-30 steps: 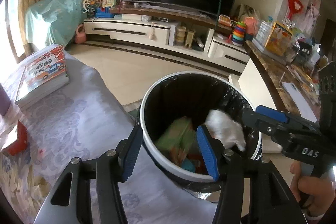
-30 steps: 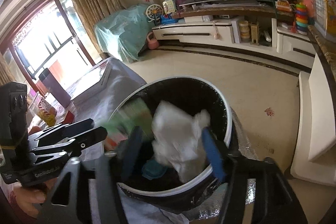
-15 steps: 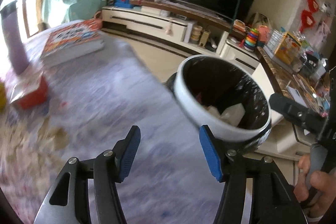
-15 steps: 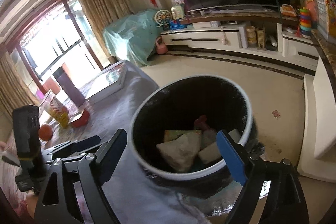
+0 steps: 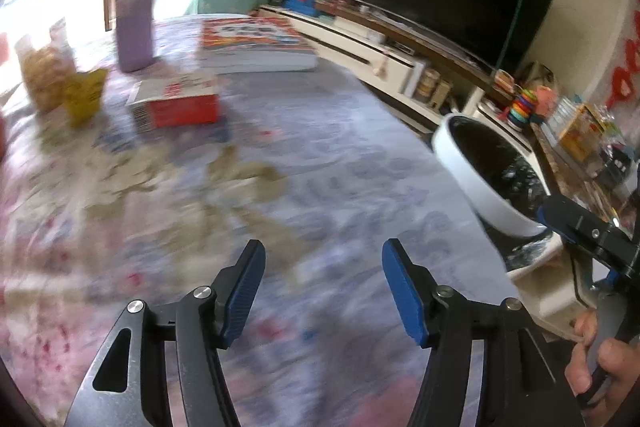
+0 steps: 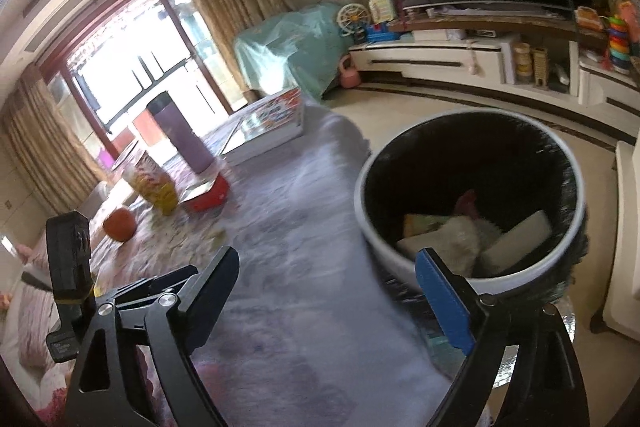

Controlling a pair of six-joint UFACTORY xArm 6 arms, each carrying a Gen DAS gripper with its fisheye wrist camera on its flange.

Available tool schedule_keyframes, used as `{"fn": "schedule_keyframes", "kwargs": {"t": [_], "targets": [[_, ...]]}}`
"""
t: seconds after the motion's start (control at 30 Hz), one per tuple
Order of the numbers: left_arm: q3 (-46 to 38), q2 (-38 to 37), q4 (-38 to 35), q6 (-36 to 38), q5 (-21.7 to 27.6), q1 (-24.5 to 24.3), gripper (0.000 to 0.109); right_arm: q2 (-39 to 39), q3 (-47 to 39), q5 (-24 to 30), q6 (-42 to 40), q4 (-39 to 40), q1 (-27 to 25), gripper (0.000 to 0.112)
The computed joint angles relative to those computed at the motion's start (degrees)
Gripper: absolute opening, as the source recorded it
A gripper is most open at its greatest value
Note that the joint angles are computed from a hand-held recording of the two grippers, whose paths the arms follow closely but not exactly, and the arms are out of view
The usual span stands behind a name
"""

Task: Collect trash
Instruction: 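Open both grippers and move them back over the table items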

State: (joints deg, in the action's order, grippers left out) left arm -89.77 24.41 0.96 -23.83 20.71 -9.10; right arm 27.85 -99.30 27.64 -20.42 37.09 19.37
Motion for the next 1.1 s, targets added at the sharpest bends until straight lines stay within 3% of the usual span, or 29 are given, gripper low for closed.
{"fn": "schedule_keyframes", "kwargs": {"t": [0.33, 0.63, 0.9, 1.1], "targets": [[10.59, -7.50, 1.93, -3.62, -3.17, 4.25, 0.061, 2.57, -3.15, 2.55, -0.80, -0.59, 3.12, 0.094], [13.75, -10.05, 3.51, -5.78, -3.54, 8.06, 0.061, 7.46, -9.32, 5.19, 0.68, -1.95, 5.46, 0.094], [11.26, -8.07, 4.01, -5.17, -2.62, 11.37, 0.061, 13.70, -18.11, 8.25, 4.07, -4.50, 7.25, 0.094], [3.01, -2.47, 6.25, -4.92, -0.35, 13.74, 0.064, 19.89, -27.80, 11.77, 6.56, -6.83, 8.02, 0.094]]}}
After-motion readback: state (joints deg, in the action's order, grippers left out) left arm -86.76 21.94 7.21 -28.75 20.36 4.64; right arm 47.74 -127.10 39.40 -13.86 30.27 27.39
